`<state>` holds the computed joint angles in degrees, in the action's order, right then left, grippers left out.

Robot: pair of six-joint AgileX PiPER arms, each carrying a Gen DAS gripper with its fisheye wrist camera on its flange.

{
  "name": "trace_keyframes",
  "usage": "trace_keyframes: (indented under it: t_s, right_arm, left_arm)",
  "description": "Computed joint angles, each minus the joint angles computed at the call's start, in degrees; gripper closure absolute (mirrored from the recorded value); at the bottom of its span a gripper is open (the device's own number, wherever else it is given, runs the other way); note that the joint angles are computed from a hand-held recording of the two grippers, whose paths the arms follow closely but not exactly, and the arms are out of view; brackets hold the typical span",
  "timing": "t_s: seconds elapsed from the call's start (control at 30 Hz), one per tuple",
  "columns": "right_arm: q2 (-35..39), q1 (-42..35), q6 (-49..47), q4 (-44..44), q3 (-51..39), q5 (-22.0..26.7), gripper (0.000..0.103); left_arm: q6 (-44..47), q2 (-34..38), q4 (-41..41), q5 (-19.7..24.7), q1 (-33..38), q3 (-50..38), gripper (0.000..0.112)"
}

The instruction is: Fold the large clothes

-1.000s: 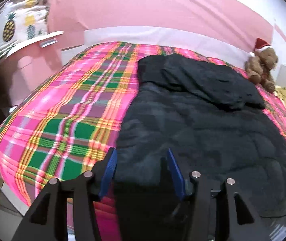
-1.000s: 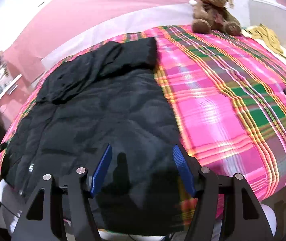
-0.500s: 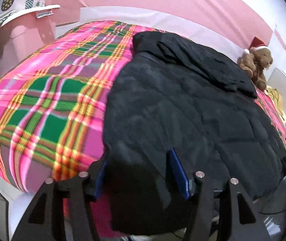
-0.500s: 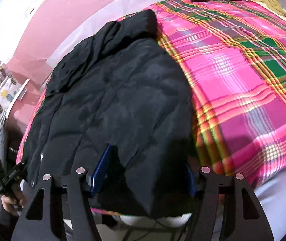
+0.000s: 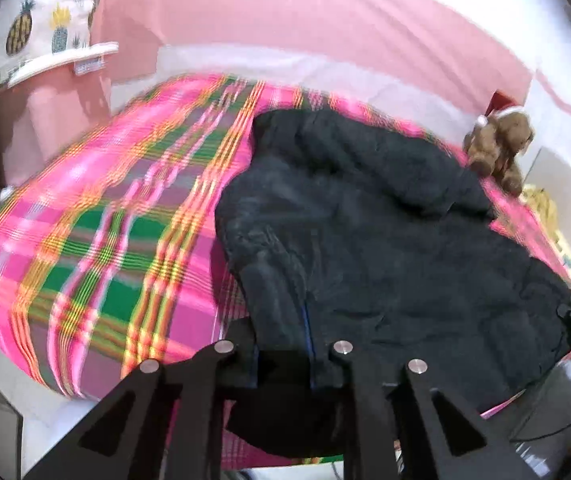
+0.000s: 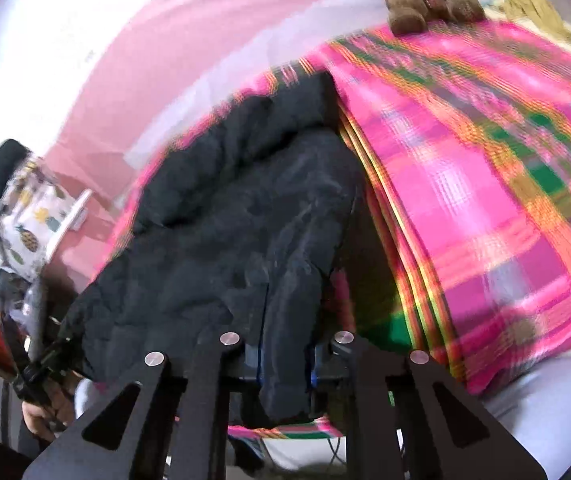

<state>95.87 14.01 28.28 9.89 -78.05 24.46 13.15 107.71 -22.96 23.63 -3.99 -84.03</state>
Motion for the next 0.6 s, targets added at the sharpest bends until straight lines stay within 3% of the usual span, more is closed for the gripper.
trace_keyframes:
  t_s: [0.2,0.37,0.5,0.6]
  right_arm:
    - [-7.74,2.42,6.26,-8.0,1.98,-1.64,0.09]
    - [-14.56,6.29,19.92,-22.07,4.48,-1.81,0.09]
    - [-15.19,7.52,26.4,-29.56,2.94,-1.78,0.09]
    - [-13.65,6.18,26.02,-29.48,1.11,-2.51,0.09]
  left_arm:
    - [6.98,-7.69,-7.81,-1.15,1.59,2.25,0.096]
    - [15.55,-14.08,-19.34,0.87,5.27,6.03,0.096]
    - [20.28,-16.79,-25.66,1.81,7.06,6.85,0.096]
    - [23.27,-16.68,-29.82,2.21,7.69,5.85,0.096]
